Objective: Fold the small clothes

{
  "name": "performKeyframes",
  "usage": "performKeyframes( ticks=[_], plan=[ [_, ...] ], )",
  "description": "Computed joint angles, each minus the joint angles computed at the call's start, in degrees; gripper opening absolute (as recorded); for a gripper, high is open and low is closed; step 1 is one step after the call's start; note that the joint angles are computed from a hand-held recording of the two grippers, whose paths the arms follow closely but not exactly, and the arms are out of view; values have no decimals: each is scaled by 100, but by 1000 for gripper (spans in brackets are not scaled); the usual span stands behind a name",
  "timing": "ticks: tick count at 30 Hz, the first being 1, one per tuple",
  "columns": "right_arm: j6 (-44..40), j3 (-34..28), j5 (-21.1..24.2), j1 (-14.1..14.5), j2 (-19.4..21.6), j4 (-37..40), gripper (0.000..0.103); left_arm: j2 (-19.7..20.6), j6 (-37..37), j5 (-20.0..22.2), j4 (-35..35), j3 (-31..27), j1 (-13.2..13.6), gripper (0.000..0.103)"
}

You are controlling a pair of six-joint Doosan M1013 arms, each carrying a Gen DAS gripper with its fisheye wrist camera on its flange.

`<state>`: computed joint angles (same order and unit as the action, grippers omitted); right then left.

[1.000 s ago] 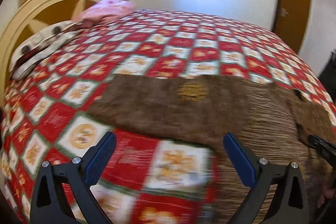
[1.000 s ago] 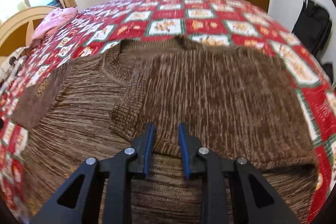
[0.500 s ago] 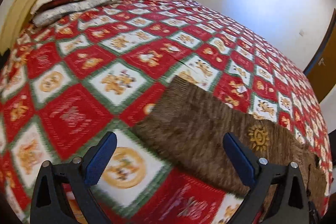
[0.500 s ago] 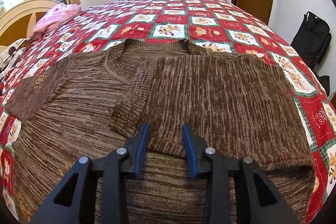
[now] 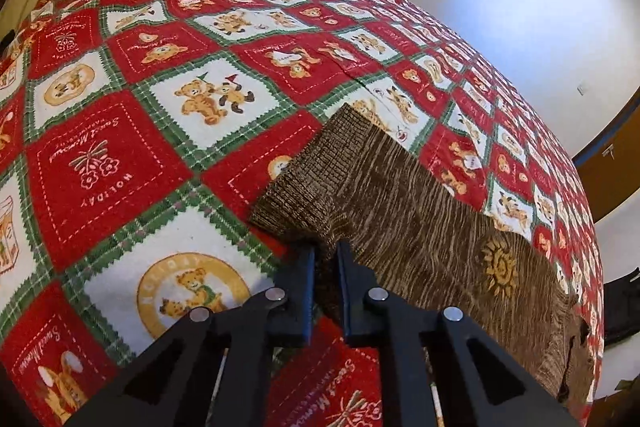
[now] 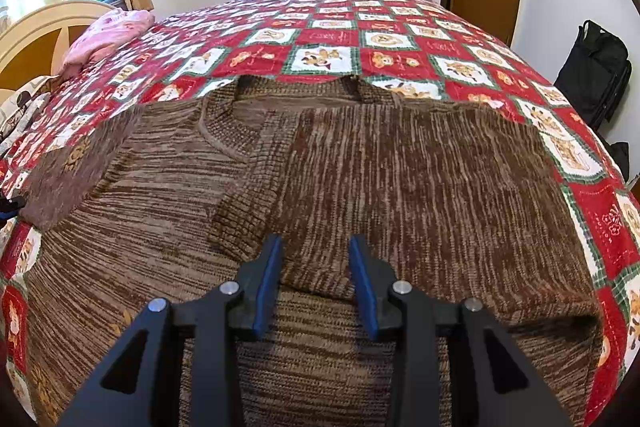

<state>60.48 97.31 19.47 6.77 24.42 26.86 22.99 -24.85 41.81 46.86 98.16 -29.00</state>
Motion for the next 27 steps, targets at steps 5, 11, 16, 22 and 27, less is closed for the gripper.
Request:
performKeyframes(
  ticks=[5, 11, 16, 22, 27],
  plan=[
    [-38, 6, 2, -4, -4, 55, 39, 49, 29, 209, 179, -129, -67, 8],
    [-122, 9, 1, -13, -2, 172, 39, 111, 239, 586, 369, -355, -186, 8],
    [-1091, 81, 112, -156, -40, 1498, 48, 235, 773, 738, 993, -743, -444, 8],
    [-1303, 103, 167, -243, -42, 2056, 51, 572, 1774, 146, 1639, -1378, -865, 8],
    [-1511, 130, 224, -298, -47, 2423, 51, 1038, 2973, -256, 1387, -1987, -1157, 8]
  ],
)
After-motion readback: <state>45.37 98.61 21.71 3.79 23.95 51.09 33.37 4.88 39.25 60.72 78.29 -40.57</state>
